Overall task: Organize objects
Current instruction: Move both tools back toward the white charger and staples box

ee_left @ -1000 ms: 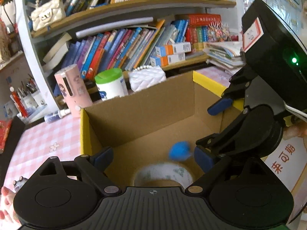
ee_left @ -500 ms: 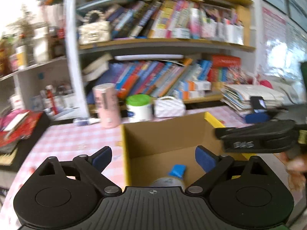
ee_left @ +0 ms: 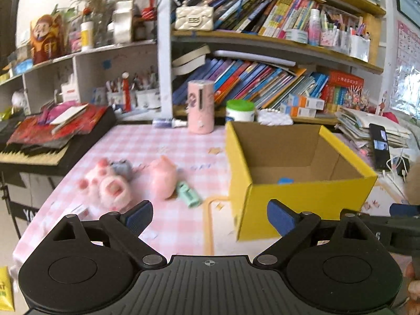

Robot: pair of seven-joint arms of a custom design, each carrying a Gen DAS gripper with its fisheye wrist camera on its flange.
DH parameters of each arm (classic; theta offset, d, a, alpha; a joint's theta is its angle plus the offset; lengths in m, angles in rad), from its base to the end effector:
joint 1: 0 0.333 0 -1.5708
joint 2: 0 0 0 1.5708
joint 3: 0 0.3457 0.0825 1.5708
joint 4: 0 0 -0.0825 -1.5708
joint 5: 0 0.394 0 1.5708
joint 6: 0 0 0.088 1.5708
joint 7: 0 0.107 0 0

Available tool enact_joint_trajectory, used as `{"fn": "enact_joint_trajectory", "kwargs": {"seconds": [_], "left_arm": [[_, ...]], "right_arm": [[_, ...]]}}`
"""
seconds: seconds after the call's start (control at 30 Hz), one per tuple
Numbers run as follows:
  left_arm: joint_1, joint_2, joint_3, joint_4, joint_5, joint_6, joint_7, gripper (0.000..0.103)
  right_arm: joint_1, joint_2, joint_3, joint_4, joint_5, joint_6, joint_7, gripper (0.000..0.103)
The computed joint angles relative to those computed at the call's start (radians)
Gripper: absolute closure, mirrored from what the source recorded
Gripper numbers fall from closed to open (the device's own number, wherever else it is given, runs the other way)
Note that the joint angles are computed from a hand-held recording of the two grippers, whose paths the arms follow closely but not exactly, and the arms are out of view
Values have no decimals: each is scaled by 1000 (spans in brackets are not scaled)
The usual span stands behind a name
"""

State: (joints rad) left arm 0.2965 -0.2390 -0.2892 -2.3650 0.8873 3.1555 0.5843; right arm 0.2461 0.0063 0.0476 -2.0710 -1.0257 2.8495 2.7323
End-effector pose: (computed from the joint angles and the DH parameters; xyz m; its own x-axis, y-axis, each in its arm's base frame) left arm 0.4995 -0.0756 0.5332 0.0582 -0.9980 0.0224 -0.5254 -0.0498 -0.8494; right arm 0.5558 0.2158 0.5214 0.0026 -0.9996 0.0271 -0.5954 -0.0233 -0.8031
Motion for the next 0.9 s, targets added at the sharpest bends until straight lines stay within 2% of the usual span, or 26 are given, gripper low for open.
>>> {"fn": "enact_joint_trajectory", "kwargs": {"seconds": [0.1,0.23,0.47,0.67,0.9], "left_arm": [[-129,-50,140,-78,-130,-14,145,7],[-199,-123,234,-165,-238,-33,271,7],[-196,-244,303,-273,-338,-65,408,7],[-164,-321,333,-332,-407,-74,499,7],[-127,-380,357,-379,-483,-57,596,7]], "right_arm": [[23,-25,27,-29,15,-40,-12,17],[45,-66,70,-73,-7,-60,21,14],[86,-85,127,-97,41,-48,-18,14],[124,-78,158,-92,68,-30,-37,14],[166,-66,175,-68,27,-31,9,14]]}}
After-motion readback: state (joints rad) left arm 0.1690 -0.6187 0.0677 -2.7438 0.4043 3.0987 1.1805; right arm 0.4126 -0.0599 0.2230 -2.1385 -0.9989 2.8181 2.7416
